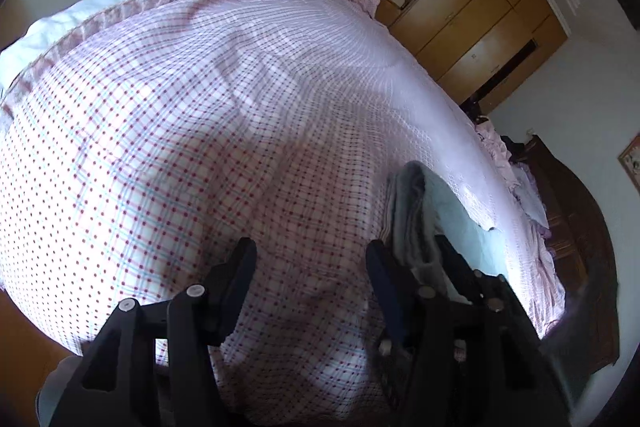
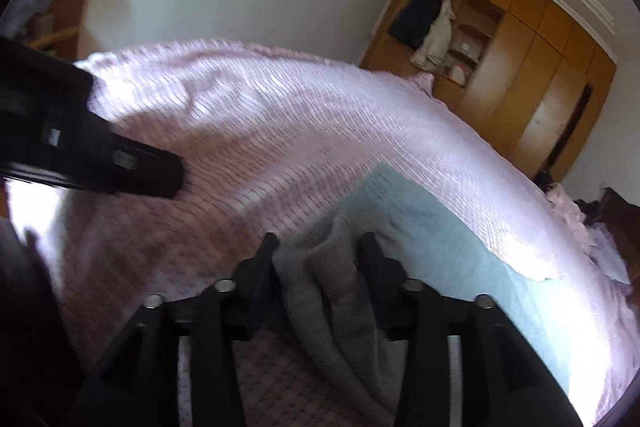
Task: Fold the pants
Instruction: 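Carry the held leg end with the right gripper over the pants and lower it, then open the right gripper and release the folded end onto the pants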
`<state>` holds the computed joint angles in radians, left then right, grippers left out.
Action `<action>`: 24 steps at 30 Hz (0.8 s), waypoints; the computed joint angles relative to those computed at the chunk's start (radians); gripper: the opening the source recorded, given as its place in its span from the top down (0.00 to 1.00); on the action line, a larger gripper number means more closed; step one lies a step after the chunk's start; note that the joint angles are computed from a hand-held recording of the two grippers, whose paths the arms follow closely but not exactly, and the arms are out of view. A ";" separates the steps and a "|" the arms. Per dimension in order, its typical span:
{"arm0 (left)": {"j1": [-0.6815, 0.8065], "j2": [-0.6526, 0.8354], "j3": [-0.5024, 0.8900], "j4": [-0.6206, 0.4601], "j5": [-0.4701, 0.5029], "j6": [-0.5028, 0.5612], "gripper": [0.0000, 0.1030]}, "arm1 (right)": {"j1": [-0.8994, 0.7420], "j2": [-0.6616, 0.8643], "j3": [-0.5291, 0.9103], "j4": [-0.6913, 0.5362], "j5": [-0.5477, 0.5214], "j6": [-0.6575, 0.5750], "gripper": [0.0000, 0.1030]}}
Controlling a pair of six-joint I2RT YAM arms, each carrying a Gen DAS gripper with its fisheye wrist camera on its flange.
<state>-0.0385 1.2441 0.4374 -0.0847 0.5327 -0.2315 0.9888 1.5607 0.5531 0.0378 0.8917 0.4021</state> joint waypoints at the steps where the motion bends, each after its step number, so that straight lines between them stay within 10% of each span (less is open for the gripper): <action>1: -0.015 -0.016 -0.003 0.002 -0.012 -0.002 0.42 | 0.015 -0.029 -0.025 0.040 -0.019 -0.026 0.61; 21: -0.186 -0.141 -0.038 0.048 -0.147 -0.045 0.37 | -0.189 -0.523 -0.225 -0.017 -0.252 0.036 0.59; 24: -0.194 -0.140 -0.041 0.059 -0.174 -0.057 0.37 | -0.364 -0.650 -0.335 0.070 -0.493 0.035 0.96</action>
